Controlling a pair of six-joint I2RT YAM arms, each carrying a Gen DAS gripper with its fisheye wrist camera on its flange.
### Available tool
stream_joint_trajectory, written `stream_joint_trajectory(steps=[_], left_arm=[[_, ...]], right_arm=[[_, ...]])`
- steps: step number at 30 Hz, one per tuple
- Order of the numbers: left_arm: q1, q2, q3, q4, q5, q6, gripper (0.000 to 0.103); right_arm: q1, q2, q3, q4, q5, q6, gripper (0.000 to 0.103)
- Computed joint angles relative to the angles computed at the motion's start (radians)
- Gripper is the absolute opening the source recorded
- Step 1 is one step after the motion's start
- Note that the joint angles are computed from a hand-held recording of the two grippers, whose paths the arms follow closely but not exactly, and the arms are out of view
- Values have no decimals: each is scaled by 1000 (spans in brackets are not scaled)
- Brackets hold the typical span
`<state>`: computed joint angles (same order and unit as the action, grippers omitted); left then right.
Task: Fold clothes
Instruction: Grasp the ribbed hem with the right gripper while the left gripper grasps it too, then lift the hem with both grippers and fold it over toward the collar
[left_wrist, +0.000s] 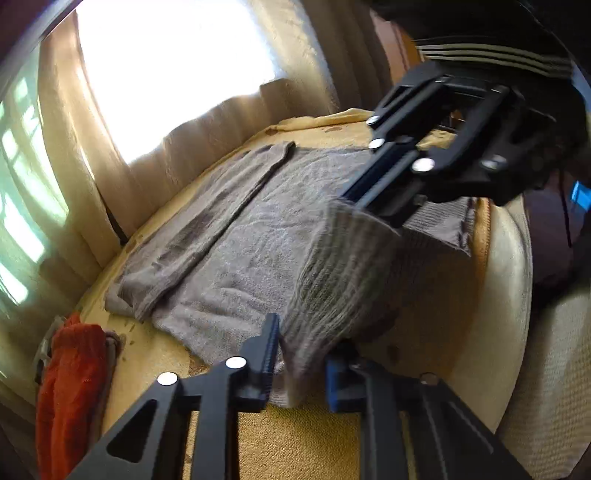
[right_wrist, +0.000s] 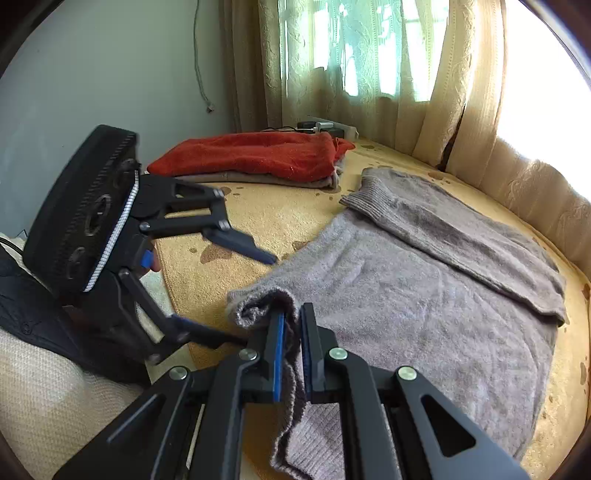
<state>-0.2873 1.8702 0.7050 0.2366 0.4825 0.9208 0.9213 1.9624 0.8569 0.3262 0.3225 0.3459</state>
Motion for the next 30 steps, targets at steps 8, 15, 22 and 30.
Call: stream_joint_trajectory(steps=[8, 15, 22, 30], left_arm=[[-5, -126, -10, 3, 78, -130, 8], [-3, -185, 48, -16, 127, -236, 8], [-11, -245, 58, -26, 138, -274, 8], [10, -310, 70, -57, 149, -311, 8]], right_arm=[[-6, -90, -166, 175, -14, 20, 14], [124, -258, -399, 114, 375, 279, 103], [274, -206, -404, -167, 448, 637, 103], [265, -56, -295, -387, 489, 733, 98]])
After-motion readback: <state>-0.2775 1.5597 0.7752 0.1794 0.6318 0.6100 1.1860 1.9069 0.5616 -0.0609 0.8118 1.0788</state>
